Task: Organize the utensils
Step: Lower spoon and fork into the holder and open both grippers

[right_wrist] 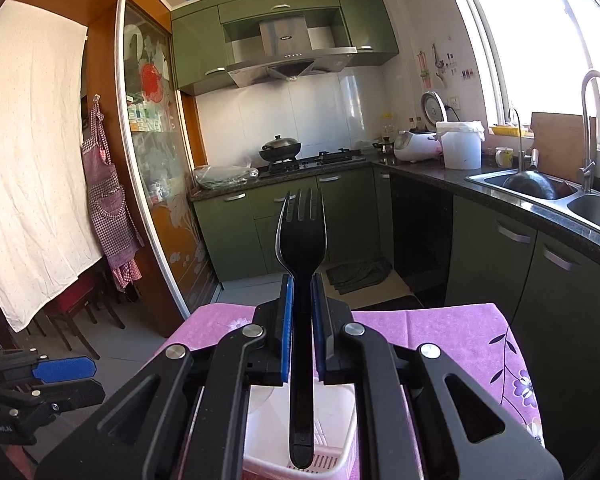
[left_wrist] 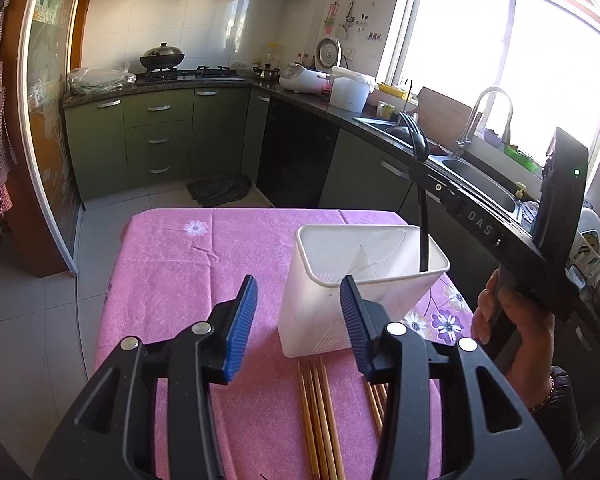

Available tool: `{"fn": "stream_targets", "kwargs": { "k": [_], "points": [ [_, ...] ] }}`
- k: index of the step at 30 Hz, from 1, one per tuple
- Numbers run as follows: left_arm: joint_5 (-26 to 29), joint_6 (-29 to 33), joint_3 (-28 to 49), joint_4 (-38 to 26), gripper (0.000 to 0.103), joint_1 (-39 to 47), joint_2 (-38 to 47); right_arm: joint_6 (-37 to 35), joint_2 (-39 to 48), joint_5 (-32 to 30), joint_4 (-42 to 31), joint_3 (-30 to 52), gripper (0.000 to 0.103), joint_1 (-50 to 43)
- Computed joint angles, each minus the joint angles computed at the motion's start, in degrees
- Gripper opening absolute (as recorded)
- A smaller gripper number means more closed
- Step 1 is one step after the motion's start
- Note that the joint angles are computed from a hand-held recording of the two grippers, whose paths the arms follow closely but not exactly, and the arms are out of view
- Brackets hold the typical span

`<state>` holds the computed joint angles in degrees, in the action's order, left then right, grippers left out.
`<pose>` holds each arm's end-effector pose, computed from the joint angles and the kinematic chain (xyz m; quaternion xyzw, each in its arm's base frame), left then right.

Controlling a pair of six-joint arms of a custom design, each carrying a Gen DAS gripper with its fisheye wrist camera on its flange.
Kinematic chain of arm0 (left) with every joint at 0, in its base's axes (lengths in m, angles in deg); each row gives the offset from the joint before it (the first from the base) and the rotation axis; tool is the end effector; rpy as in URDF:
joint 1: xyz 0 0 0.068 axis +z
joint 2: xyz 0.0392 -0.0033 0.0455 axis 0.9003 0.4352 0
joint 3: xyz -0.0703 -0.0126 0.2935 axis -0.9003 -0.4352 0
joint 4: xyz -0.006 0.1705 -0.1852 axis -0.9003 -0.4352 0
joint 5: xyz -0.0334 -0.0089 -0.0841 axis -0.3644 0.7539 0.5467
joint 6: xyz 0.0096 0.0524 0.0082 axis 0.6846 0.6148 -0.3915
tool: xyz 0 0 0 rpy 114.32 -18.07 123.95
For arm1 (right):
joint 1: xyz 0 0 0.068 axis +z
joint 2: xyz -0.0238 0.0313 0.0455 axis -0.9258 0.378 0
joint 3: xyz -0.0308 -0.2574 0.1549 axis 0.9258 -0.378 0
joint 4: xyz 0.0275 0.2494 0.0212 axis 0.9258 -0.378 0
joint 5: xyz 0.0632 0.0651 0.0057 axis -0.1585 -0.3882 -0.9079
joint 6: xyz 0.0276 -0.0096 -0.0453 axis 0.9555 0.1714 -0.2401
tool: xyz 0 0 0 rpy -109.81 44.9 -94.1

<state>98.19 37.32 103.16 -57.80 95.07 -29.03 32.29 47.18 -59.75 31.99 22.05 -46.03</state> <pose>0.1572 0.0695 0.2923 0.0287 0.8961 -0.1157 0.4275 0.2732 0.1122 0.2851 -0.1089 0.8010 0.1910 0.5569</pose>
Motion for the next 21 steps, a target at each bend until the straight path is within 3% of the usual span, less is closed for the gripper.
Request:
{"fn": "stream_targets", "kwargs": {
  "k": [10, 12, 13, 21],
  "points": [
    [-3.56, 5.3, -2.24, -5.48, 0.043, 2.04, -0.94, -2.02, -6.99, 4.16, 3.55, -12.17, 0.011, 2.67],
    [-5.07, 5.88, -2.95, -5.8, 0.043, 1.74, -1.06, -2.11, -8.18, 4.66, 2.87, -13.2, 0.03, 2.93],
    [-6.06, 6.02, -3.34, -5.92, 0.043, 1.13, -0.93, -2.46, -9.05, 4.56, 3.01, -14.13, 0.034, 2.69],
    [-18.95, 3.64, -8.48, -3.84, 0.043, -8.21, 0.8, -4.82, -18.71, 10.57, -3.58, -16.99, 0.036, 5.74]
  ]
}}
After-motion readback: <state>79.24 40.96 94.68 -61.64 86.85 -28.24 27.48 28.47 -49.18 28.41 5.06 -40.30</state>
